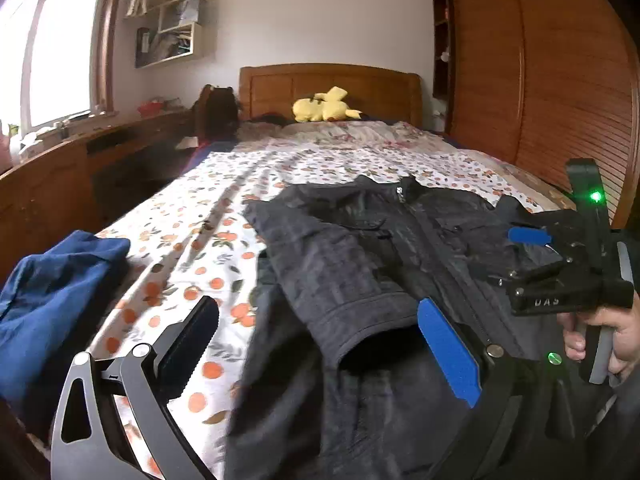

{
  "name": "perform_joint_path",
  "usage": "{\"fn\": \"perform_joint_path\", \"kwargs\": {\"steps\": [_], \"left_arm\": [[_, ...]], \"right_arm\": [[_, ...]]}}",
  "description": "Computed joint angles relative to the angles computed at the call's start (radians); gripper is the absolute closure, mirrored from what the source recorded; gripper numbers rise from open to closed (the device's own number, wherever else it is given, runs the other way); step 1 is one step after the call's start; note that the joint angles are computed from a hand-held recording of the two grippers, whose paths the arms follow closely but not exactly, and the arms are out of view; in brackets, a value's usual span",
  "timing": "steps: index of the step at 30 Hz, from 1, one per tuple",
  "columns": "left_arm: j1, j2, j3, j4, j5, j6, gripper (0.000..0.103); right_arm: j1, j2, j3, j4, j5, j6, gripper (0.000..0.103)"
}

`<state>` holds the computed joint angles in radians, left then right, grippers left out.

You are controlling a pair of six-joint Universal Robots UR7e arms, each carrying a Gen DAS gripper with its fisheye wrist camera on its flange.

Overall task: Fold large clothes
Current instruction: 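Release the sleeve and lift the left tool away from the jacket, then grasp the other sleeve cuff of the jacket with the right tool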

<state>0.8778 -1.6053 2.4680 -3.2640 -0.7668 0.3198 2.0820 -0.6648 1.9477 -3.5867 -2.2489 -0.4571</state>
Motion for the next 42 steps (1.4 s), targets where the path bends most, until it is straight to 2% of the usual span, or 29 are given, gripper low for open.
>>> {"fn": "perform_joint_path", "kwargs": {"steps": [3, 5, 15, 26, 31, 37, 40, 41, 42], "left_arm": [[0.002, -0.036, 0.011, 0.003, 0.010, 0.009, 0.003], [0.006, -0.062, 0.015, 0.013, 0.009, 0.010, 0.003], [0.015, -0.132, 0.023, 0.054, 0.011, 0.017, 0.003], [0.010, -0.123, 0.027, 0.045, 0.023, 0.025, 0.003], [0.011, -0.123, 0.027, 0.045, 0.022, 0.025, 0.003], [0.016, -0.114, 0.028, 0.039, 0.025, 0.024, 0.003], [0.019, -0.111, 0.027, 0.036, 0.021, 0.028, 0.003], [0.019, -0.109, 0.027, 0.035, 0.024, 0.028, 0.003], [0.021, -0.106, 0.025, 0.035, 0.023, 0.030, 0.003]], "right_arm": [[0.005, 0.006, -0.007, 0.060, 0.062, 0.011, 0.024], [0.009, 0.013, -0.014, 0.094, 0.095, 0.015, 0.027], [0.033, 0.082, -0.078, 0.210, 0.161, 0.013, 0.032], [0.036, 0.150, -0.146, 0.286, 0.180, 0.004, 0.033], [0.024, 0.164, -0.163, 0.341, 0.178, 0.017, 0.042], [0.018, 0.176, -0.177, 0.374, 0.155, 0.033, 0.059], [0.017, 0.174, -0.175, 0.375, 0.157, 0.034, 0.077], [0.017, 0.174, -0.174, 0.363, 0.152, 0.034, 0.092], [0.018, 0.175, -0.171, 0.348, 0.148, 0.035, 0.097]]}}
